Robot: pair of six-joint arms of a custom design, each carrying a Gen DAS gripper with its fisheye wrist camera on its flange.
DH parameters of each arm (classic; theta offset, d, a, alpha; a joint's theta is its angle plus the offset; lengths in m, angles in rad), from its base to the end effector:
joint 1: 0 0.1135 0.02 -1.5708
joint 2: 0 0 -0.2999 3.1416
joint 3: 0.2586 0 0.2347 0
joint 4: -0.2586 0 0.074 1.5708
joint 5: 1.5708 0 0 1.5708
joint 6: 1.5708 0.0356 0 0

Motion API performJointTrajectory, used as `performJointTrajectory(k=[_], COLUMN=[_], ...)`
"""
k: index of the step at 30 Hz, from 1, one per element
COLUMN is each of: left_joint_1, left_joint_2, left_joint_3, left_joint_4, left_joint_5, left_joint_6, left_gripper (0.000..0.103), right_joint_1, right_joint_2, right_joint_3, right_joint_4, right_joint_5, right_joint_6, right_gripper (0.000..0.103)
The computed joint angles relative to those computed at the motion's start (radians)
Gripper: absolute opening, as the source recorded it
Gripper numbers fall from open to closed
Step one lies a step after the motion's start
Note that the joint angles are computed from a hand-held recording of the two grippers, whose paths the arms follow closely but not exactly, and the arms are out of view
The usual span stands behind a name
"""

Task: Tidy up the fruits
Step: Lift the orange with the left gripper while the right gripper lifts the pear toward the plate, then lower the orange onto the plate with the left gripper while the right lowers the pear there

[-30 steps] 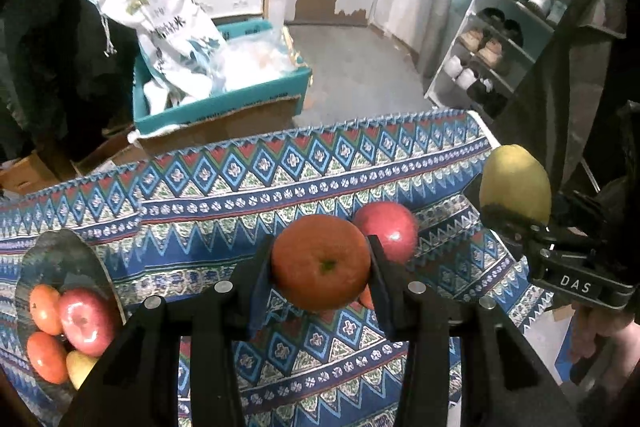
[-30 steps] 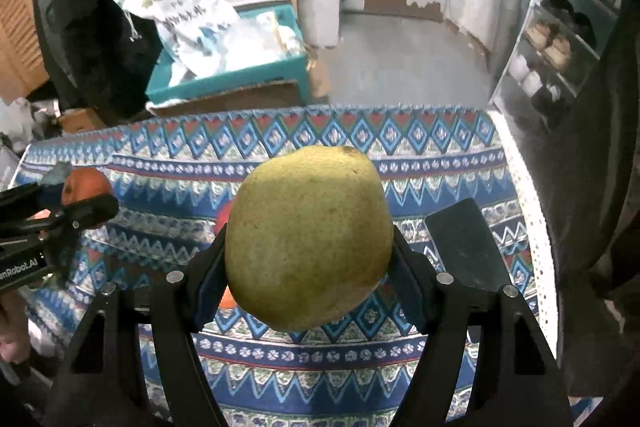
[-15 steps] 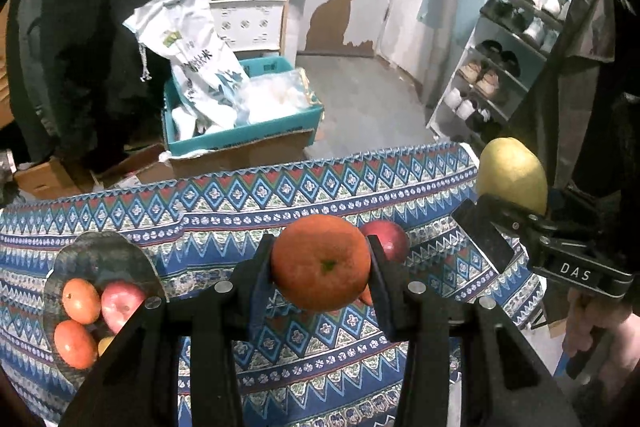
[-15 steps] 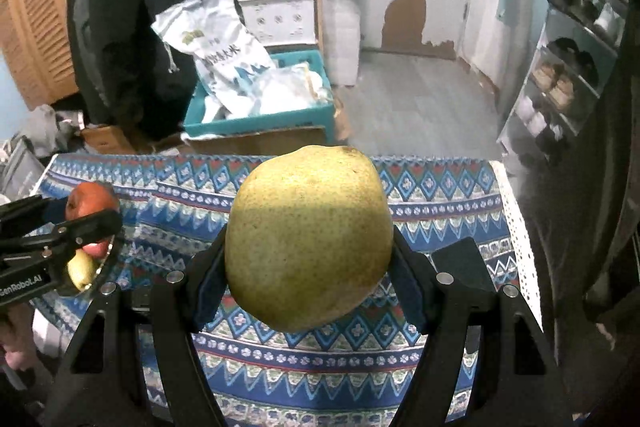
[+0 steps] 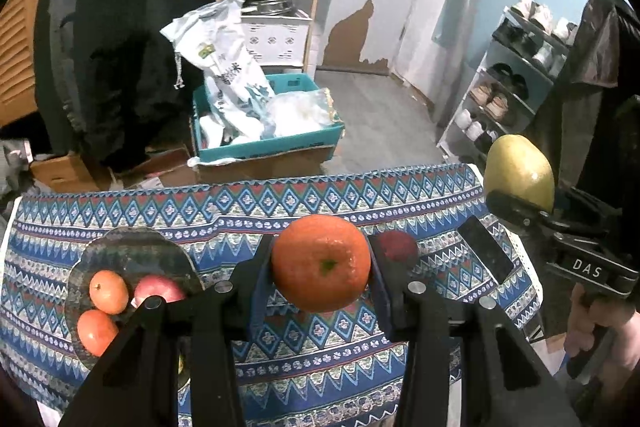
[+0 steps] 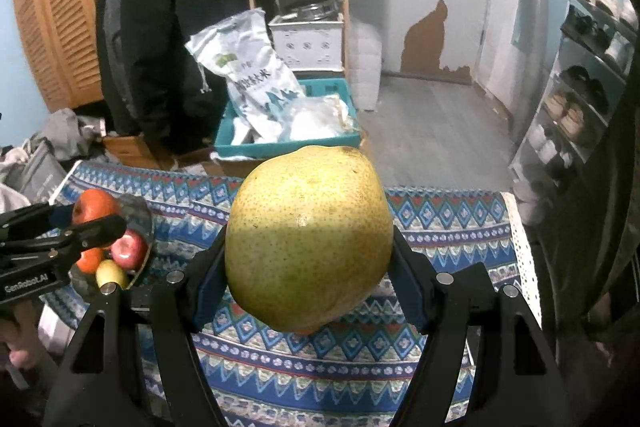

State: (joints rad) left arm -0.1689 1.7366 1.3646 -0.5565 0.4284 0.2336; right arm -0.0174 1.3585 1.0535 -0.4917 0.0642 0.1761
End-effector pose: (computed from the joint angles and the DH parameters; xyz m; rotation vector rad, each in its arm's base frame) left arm 0.3587 -0.0762 0.2975 0.6616 2.3585 -0.5049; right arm 0.2677 -0.0069 0.3175 0.2593 2.3511 0.0007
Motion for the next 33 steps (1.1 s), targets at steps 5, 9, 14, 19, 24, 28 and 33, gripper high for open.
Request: performJointTrajectory(k=[5,9,14,19,24,28,33], left_joint_1=[0.036,0.070,0.117,0.174,0.226,0.275,0.322], left_joint_2=[0.003,0.011,0.019,0.033,0.052,0.082,0.115], left_joint_3=[0.012,0.020,0.031,0.053,0.076,0.103,0.130], left_joint_4=[-0.010,-0.016,-0.021,-0.024,-0.032,-0.046,-0.062], left_joint_5=[0.014,0.024,0.037,0.056,0.066,0.084,0.091], left_joint_6=[0.003,0.012,0.021,0.029,0.036,0.046,0.054], left_gripper=[0.044,0.044,0.044,0.044,0.044,0.044,0.044], right_joint_1=[0.046,0.083,0.137,0.192,0.239,0.272,0.311], right_joint_2=[0.035,0.075,0.116,0.162,0.219,0.265,0.326], right_joint_3=[0.039,0.076,0.124,0.182,0.249,0.293,0.349], right_joint_4=[0.001,0.001,-0.002,-0.012,-0.025,-0.034,-0.043], right_joint_5=[0.004,0.001,0.011,0.026,0.030,0.027,0.023], right_joint_6=[0.021,0.035,0.043,0.054,0.060,0.066,0.071], right_gripper=[0.072,0.072,0.072,0.072,0.072,0.072,0.072])
